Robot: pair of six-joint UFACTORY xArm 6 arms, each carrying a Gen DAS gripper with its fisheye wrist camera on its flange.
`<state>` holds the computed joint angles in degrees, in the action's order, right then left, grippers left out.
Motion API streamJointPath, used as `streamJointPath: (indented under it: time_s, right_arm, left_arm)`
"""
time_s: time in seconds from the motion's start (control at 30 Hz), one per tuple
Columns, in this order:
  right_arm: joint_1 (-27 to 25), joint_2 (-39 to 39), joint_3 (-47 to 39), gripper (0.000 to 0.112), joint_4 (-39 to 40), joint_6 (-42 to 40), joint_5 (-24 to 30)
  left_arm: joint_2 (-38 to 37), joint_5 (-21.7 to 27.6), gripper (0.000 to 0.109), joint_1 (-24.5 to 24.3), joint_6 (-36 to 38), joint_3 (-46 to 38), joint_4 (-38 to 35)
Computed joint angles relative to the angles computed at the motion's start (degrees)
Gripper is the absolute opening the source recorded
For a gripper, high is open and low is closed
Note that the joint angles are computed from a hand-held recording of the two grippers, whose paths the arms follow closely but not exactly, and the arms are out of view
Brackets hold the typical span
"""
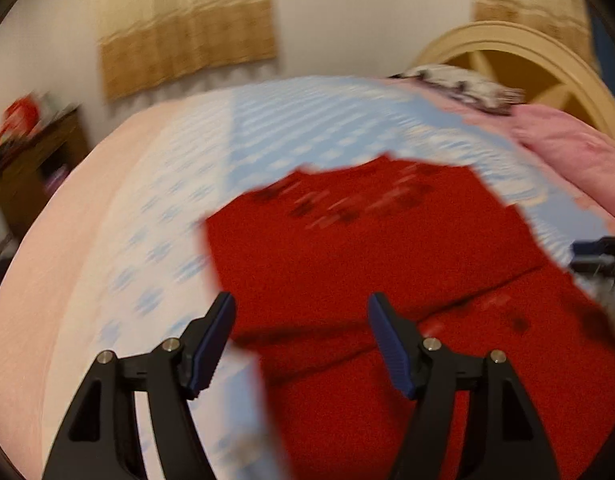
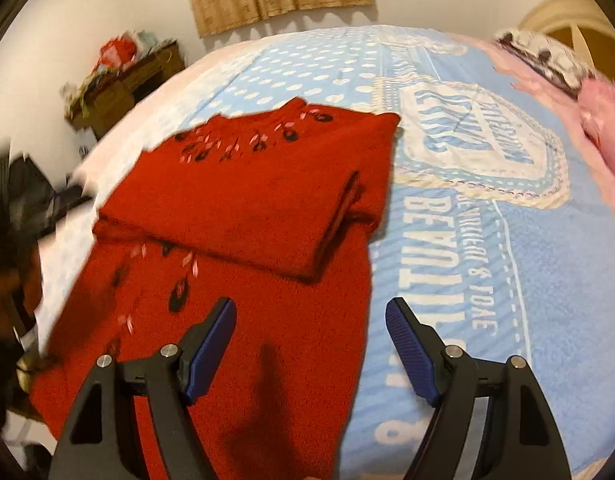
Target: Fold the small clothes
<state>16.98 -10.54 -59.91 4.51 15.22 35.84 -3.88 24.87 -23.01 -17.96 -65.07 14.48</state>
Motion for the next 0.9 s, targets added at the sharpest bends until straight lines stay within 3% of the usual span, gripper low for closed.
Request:
streamJointPath:
  time_s: [0.13, 0.33, 0.4, 0.5, 0.6, 0.67, 0.73, 0.77, 0.9]
  right_arm:
    - [-1.3, 3.3, -3.2, 0.078, 5.0, 0.5, -0.3]
    - [-0.7, 7.8, -8.2, 0.064, 7.2, 1.0, 3.0]
    - [-0.6, 8.2, -8.5, 0.063, 6.4, 2.1, 3.4]
    - [-0.8, 9.6, -9.7, 0.054, 5.7, 2.8, 4.2]
    - [-0.9, 11.9, -11.5, 0.050, 5.4, 3.3, 5.0]
    - [-0.5, 13.2, -12.5, 0.043, 5.9, 2.3, 5.3]
    - [0.1, 14.0, -13.2, 0.017, 5.2, 1.7, 5.3]
    - [0.5, 14.1, -13.4, 0.012, 3.4, 2.4, 4.9]
    - [1.2, 10.9, -11.3, 0.007, -6.4, 7.9, 1.0]
  left_arm:
    - [-2.2, 1.1, 0.073, 2.9, -0.2, 5.0, -2.4]
    - [0.8, -2.8, 0.073, 2.6, 0.3, 3.6, -6.0]
    - [0.8, -5.0, 0.076, 3.0, 3.5, 4.2, -9.5]
    - [3.7, -2.5, 0.076, 3.6, -0.1, 1.6, -4.5]
    - [6.3, 1.3, 0.079, 4.4, 1.1, -0.9, -8.8]
    - [6.4, 1.0, 0.084, 5.1, 2.6, -0.4, -12.8]
    - [6.2, 0.6, 0.085, 5.3, 3.4, 0.1, -14.7]
    - [6.0, 0.4, 0.085, 5.2, 3.1, 0.4, -14.3]
    - [5.7, 0.5, 0.088, 5.1, 2.4, 0.8, -13.7]
